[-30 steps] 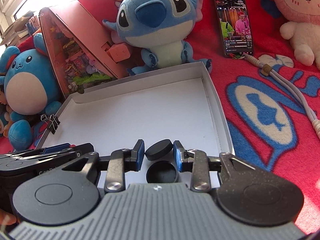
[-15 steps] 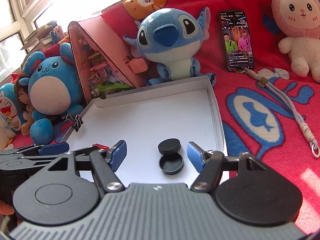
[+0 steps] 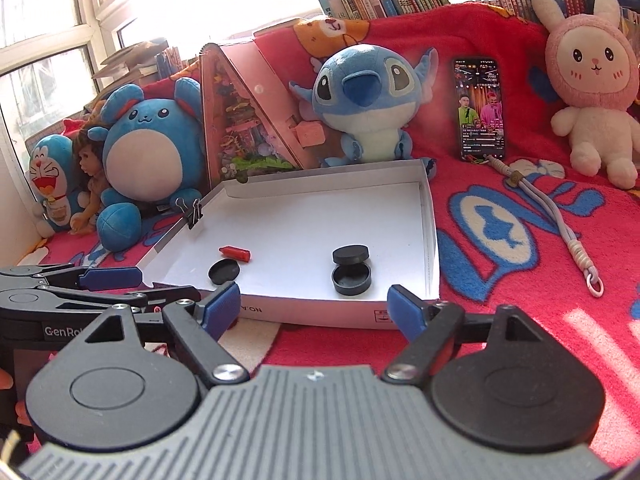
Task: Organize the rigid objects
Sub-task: 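Move both grippers back toward the remaining objects on the blanket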
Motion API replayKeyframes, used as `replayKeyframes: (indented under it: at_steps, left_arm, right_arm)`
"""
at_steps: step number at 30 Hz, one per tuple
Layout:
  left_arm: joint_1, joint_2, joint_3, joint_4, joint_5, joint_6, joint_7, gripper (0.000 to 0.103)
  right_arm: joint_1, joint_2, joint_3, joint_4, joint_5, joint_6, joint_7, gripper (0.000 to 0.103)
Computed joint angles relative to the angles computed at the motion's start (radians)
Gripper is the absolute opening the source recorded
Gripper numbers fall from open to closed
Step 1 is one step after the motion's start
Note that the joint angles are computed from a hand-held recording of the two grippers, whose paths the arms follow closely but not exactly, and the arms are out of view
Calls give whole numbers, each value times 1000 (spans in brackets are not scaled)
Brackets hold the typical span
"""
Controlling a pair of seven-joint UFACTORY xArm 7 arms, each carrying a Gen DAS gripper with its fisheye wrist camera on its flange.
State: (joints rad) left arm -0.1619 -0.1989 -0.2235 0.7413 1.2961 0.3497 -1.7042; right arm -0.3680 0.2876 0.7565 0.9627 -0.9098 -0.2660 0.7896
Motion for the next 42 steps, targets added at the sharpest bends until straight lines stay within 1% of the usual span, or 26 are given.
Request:
replayKeyframes:
  at_steps: [1,2,5,7,11,13,18,25,28,31,35,37,40,42]
  left_arm:
    - [-2,-8,-4,-8,4,2,-11,84]
    - [-5,-17,-8,-18,9,3,-22,84]
    - [-12,-35,-20,-41,16,5,-37,84]
    - [-18,-49,-33,-56,20,17,-49,84]
    - [-28,-74,-49,-83,25,30,-70,85]
    - [-34,-90,-59,-101,25,36,-81,85]
    - [-44,-127,-77,-144,3,42,-87,85]
    - [-44,-171,-121,-190,-30,57,-88,86]
    - [-48,-181,-137,-202,-40,68,-94,86]
    - [-49,-197,-152,-213,-38,78,-109,86]
    - [-58,-219,-179,-223,-23,120,-127,86]
    - [-71,-227,-186,-227,-30,140,-116,86]
    - [-89,-238,-188,-238,-48,151,-92,84]
    - [-98,-242,-187,-244,-65,148,-72,76]
  right_arm:
    - [3,-10,-7,-10,3,-10,-2,89]
    - [18,-28,-30,-27,6,-32,-3,89]
    - [92,-73,-121,-71,35,-81,-19,91]
    - [132,-94,-168,-95,54,-105,-34,91]
    - [222,-138,-258,-154,127,-142,-98,92]
    - [256,-154,-293,-179,151,-160,-119,92]
    - [349,-198,-381,-249,249,-196,-219,92]
    - [424,-235,-477,-313,259,-228,-230,94]
    - [468,-246,-514,-342,302,-231,-266,94]
    - [518,-256,-546,-376,376,-252,-332,94]
    - [580,-270,-585,-413,445,-273,-407,94]
    - [595,-274,-600,-422,441,-280,-412,94]
    - [605,-282,-616,-431,403,-281,-400,94]
    - [610,-286,-621,-435,384,-269,-398,94]
